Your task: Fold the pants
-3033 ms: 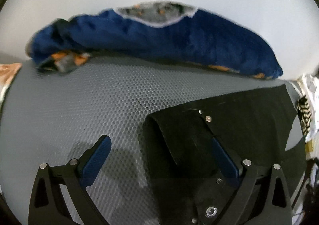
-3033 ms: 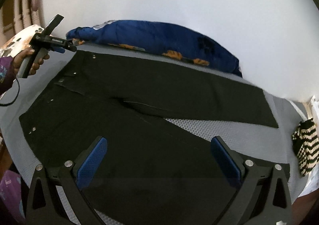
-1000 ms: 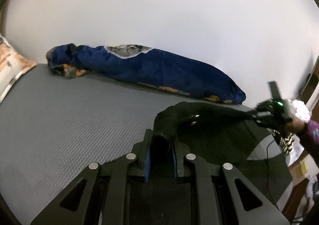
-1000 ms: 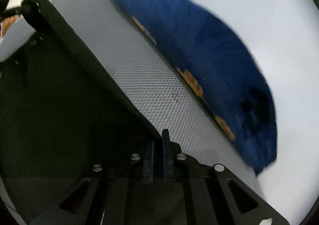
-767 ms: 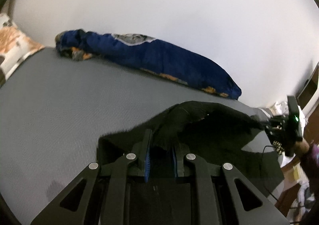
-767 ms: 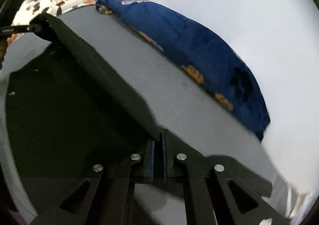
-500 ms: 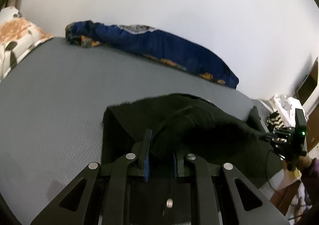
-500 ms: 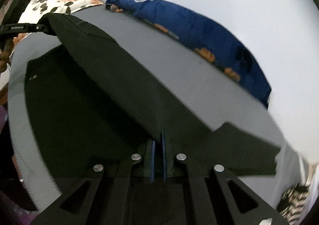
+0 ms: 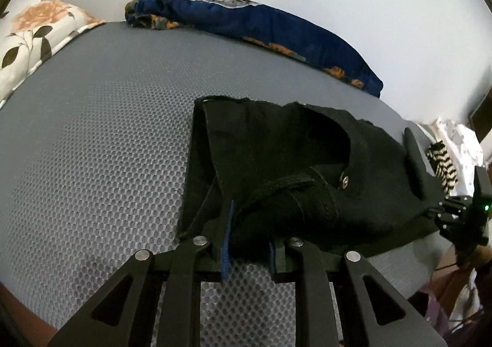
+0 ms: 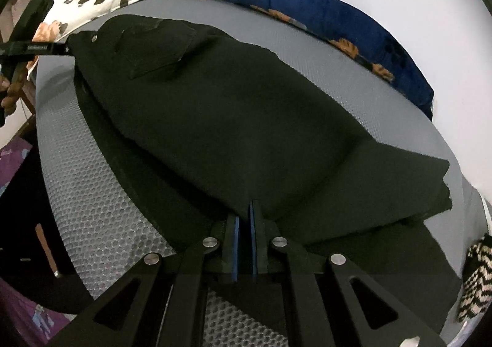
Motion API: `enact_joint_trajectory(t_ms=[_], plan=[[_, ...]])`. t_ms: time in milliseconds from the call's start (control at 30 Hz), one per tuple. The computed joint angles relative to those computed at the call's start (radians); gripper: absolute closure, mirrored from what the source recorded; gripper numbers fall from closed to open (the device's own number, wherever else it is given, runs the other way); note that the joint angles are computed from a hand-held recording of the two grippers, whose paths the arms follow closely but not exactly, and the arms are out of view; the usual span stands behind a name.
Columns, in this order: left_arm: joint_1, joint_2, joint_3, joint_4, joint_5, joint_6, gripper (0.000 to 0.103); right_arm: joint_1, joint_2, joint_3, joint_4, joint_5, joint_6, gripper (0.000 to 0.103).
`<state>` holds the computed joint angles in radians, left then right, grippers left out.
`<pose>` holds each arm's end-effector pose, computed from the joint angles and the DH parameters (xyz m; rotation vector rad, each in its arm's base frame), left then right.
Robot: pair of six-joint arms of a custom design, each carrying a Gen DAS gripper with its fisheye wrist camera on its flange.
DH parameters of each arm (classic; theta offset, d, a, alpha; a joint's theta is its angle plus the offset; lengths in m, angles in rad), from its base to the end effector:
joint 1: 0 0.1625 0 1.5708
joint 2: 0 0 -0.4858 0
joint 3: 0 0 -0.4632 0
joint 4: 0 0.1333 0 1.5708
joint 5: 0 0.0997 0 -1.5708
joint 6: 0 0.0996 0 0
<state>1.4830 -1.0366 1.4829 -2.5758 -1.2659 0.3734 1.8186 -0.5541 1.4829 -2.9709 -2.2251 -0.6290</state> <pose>0.0924 -0.8113 0.3530 0.4975 2.6360 -0.7023 0.2704 -0.7725 0.0220 0.8370 -2.2435 0.4092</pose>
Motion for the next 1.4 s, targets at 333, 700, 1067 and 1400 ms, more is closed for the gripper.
enact_joint_trajectory(t_ms=[333,700,1067,1400], plan=[[-0.057,0.0,0.067,-0.176,0.34,0.148,0.012,-0.016,-0.021,0.031,-0.007,0.076,0.014,0.075],[-0.108,-0.055,0.04,-0.043,0.161,0.036,0.009,-0.093,-0.181,0.257,-0.351,0.313,0.266,0.061],[-0.253,0.171,-0.06,0.369,-0.288,0.087,0.009,-0.187,-0.329,0.368,-0.426,0.331,0.485,0.046],[-0.289,0.254,0.022,0.202,-0.09,0.15,0.039,-0.298,-0.317,0.239,-0.352,0.502,0.6,0.046]])
